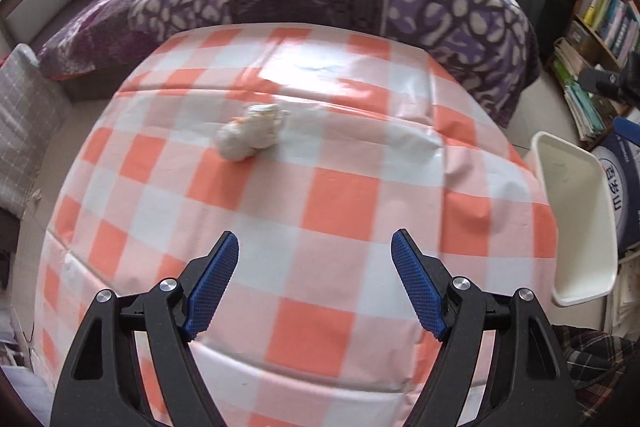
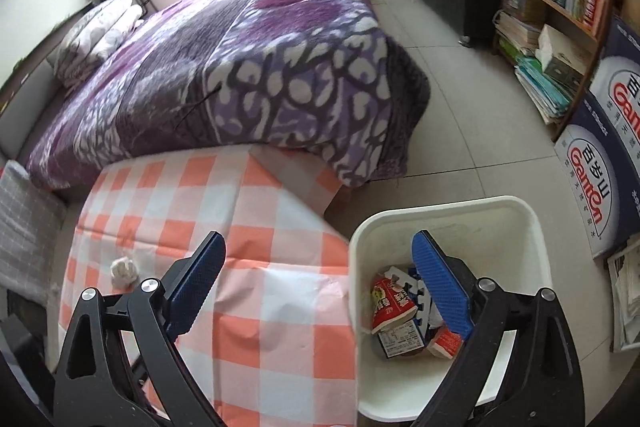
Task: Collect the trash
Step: 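Grasp the white tissue ball on the table with the right tool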
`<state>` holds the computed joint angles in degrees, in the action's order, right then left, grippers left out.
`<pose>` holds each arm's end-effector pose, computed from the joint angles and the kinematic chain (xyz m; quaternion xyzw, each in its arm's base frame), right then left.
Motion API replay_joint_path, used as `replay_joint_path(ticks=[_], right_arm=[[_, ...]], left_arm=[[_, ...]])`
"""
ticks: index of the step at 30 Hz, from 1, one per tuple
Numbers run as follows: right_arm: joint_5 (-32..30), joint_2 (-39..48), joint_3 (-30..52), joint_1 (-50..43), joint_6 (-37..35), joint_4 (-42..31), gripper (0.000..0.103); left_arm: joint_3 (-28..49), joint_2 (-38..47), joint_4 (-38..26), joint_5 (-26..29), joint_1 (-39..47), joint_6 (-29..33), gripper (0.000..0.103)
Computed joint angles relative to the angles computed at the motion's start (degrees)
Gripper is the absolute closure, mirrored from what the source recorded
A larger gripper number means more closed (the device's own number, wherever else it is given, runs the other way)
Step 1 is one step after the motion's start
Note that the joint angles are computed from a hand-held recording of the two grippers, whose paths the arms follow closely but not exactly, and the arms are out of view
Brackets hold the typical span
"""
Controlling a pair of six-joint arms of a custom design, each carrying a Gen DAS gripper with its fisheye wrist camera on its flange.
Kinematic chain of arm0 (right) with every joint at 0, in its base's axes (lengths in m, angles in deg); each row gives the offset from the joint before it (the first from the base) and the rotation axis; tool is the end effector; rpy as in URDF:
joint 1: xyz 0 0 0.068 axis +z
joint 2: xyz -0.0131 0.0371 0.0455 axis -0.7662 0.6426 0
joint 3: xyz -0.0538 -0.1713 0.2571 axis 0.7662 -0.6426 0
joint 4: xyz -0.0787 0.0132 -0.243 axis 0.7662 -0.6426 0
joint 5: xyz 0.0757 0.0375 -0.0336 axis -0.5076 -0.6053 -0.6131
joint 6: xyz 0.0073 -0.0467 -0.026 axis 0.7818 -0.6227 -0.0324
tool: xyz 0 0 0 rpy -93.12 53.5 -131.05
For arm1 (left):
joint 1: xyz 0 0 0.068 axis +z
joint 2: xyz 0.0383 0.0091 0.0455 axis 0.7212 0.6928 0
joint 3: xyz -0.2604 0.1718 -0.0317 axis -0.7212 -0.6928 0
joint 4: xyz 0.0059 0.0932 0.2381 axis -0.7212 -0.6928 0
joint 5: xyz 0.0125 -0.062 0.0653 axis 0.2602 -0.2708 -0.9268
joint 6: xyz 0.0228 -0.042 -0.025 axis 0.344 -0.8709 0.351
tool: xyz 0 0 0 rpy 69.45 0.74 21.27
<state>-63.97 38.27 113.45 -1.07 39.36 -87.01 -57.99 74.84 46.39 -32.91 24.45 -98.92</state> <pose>0.2213 0.2321 0.2210 0.0969 0.9499 0.0503 0.2930 0.1648 -0.0575 0.1852 0.0088 0.9699 0.0220 0.2423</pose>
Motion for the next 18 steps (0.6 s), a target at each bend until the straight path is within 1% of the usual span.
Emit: replay_joint_path(ticks=[2, 4, 5, 7, 8, 10, 13, 15, 18], right_arm=[[-0.5, 5.0, 4.4, 2.6, -1.9, -0.3, 0.013], [-1.6, 9.6, 8.6, 4.6, -4.3, -0.2, 0.013], [-2.4, 13.1, 12.3, 6.0, -5.4, -0.8, 0.013], [-4.7, 18.4, 18.0, 7.2, -6.7, -1.3, 0.013], [-5.4, 21.6, 21.7, 7.9, -7.2, -2.0, 0.013], [-5.9, 27.7, 29.2, 9.3, -8.2, -3.8, 0.013], [-5.0, 36.3, 41.1, 10.9, -8.9, -7.8, 0.013], [-4.4, 41.2, 48.3, 11.6, -8.7, -10.5, 0.013], [-3.3, 47.9, 59.0, 12.2, -8.6, -16.2, 0.013]], left_arm=[[-0.5, -2.6, -0.7, 0.1, 6.5, 4.8, 0.026], [-0.2, -6.2, -2.1, -0.6, 12.6, 10.9, 0.026], [0.1, -7.6, -2.5, -0.8, 15.8, 13.8, 0.026], [1.2, -9.4, -2.7, 1.5, 25.2, 19.9, 0.026], [2.1, -9.8, -2.9, 3.7, 30.1, 22.1, 0.026], [4.8, -9.0, -4.6, 11.1, 41.6, 26.2, 0.026], [9.5, -6.0, -8.4, 21.3, 54.7, 29.2, 0.026], [12.0, -4.3, -10.7, 25.6, 59.6, 29.9, 0.026], [14.2, -3.4, -12.7, 29.2, 63.2, 30.5, 0.026]])
